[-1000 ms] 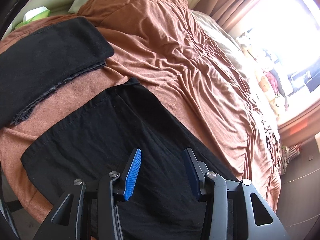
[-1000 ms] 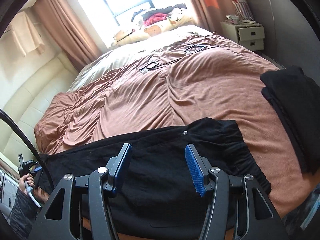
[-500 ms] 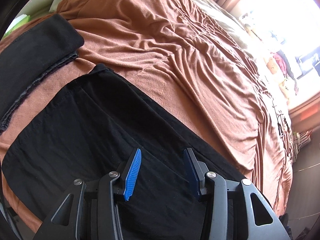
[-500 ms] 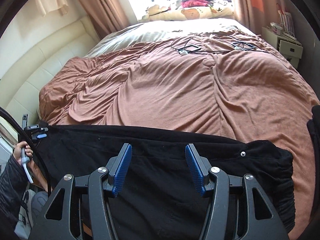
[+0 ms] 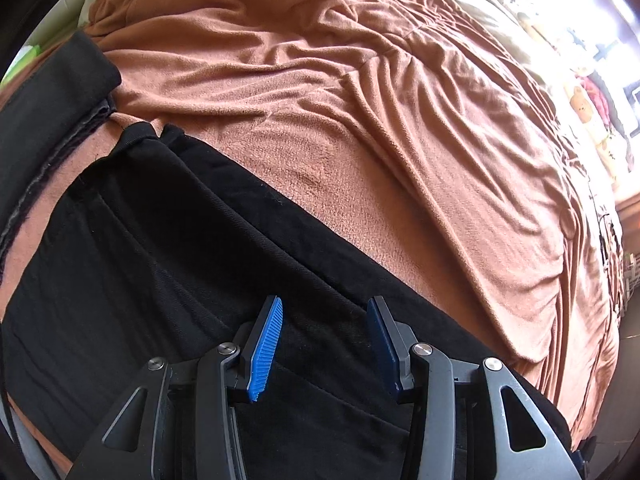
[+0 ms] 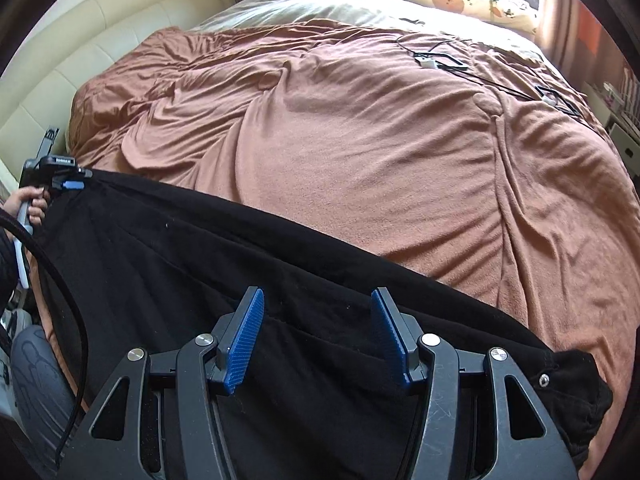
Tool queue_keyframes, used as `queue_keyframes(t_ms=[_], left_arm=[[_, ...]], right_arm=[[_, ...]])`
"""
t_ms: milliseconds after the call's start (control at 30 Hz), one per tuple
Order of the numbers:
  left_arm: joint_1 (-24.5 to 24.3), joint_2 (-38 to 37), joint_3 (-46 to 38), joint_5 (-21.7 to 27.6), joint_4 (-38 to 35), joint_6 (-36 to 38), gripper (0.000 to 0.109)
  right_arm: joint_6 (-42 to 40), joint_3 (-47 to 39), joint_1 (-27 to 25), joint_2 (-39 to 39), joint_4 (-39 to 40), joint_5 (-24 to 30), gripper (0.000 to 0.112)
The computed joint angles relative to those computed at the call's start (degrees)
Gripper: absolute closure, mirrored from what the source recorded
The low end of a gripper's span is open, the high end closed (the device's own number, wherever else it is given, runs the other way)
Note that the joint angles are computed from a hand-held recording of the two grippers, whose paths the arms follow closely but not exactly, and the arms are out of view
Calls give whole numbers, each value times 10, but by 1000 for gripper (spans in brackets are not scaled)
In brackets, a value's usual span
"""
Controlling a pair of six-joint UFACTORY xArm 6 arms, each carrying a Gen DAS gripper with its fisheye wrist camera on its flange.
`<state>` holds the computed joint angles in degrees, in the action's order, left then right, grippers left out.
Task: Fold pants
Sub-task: 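Grasp the pants' edge with the left tool while the right tool grasps the waistband end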
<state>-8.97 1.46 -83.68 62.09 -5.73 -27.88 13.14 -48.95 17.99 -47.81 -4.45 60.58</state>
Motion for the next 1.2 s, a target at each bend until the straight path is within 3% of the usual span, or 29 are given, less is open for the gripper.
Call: queue_keyframes(t_ms=[233, 533, 633, 667, 700, 767, 900, 1000, 1067, 1133, 1200], left_arm=[[2, 25, -20, 22, 3, -11, 62], [6, 77, -92, 89, 0, -23, 63], [4, 103, -130, 116, 20, -39, 81], [5, 105, -133, 119, 24, -36, 96], [8, 104, -132, 117, 18, -31, 104], [20, 93, -114, 103, -7, -24, 109], [37, 56, -61, 54, -43, -7, 109], [50, 33, -31, 36, -67, -2, 109], [58, 34, -40, 58, -73, -1, 108], [62, 44, -54, 82, -99, -2, 101], [58, 46, -59, 86, -105, -3, 77]], right_arm=[[-65, -26, 3, 88, 2, -21, 58], [-141, -56, 13, 159, -2, -31, 59], [-165, -65, 11, 176, 9, -31, 59], [-169, -66, 13, 178, 8, -30, 59], [-178, -66, 15, 178, 10, -29, 65], [-191, -65, 23, 178, 13, -24, 84], [-187, -51, 36, 156, -20, -29, 106], [-177, -39, 39, 132, -25, -40, 111], [-166, -32, 47, 117, -37, -46, 111], [-156, -26, 55, 103, -47, -48, 111], [-153, -18, 61, 87, -52, -51, 111]])
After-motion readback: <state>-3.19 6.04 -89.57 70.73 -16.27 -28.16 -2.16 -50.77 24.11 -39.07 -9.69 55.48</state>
